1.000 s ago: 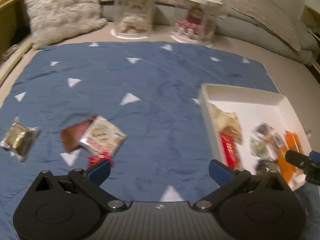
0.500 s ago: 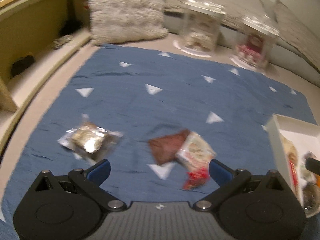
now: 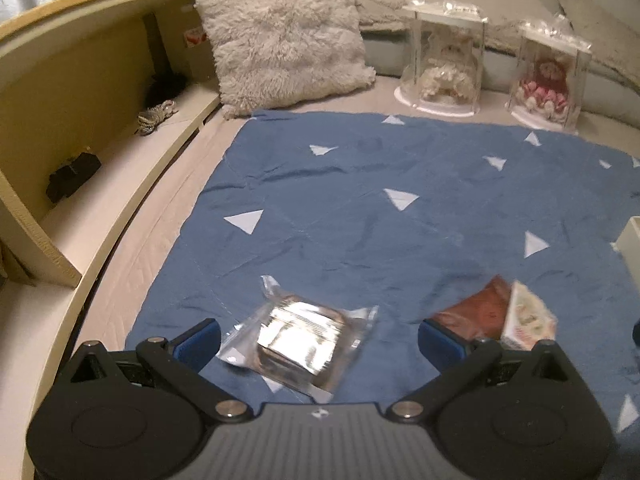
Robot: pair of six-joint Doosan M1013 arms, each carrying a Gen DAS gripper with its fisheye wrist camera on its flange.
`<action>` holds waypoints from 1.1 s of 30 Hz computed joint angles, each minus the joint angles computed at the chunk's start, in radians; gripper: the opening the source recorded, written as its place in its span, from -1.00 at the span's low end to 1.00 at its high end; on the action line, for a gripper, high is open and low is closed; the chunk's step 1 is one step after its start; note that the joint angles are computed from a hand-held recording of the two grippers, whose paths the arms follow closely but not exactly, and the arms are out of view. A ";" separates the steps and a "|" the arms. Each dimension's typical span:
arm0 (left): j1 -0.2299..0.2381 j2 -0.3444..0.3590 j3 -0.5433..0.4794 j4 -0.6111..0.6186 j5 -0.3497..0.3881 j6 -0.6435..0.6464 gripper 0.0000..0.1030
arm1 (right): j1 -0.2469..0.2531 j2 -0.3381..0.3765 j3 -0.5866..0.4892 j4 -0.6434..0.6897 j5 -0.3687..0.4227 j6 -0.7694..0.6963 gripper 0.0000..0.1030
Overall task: Organize snacks
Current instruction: 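Grasp the gold-foil cake bag with the left tool while the right tool grasps the small red packet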
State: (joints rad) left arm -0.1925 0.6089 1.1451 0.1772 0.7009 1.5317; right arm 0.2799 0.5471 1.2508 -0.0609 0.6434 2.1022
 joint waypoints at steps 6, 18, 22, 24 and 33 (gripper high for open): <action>0.015 0.060 -0.069 -0.037 0.069 0.098 1.00 | 0.011 0.039 -0.032 0.100 0.035 -0.015 0.88; 0.014 0.119 -0.136 0.007 0.156 0.162 0.92 | 0.018 0.084 -0.045 0.261 0.000 -0.175 0.57; 0.015 0.119 -0.141 0.002 0.167 0.156 0.81 | 0.031 0.101 -0.059 0.214 0.012 -0.159 0.33; 0.014 0.122 -0.148 0.014 0.180 0.139 0.68 | 0.034 0.105 -0.061 0.200 0.015 -0.161 0.12; 0.008 0.098 -0.139 0.047 0.178 0.026 0.25 | 0.036 0.082 -0.043 0.188 0.022 -0.298 -0.28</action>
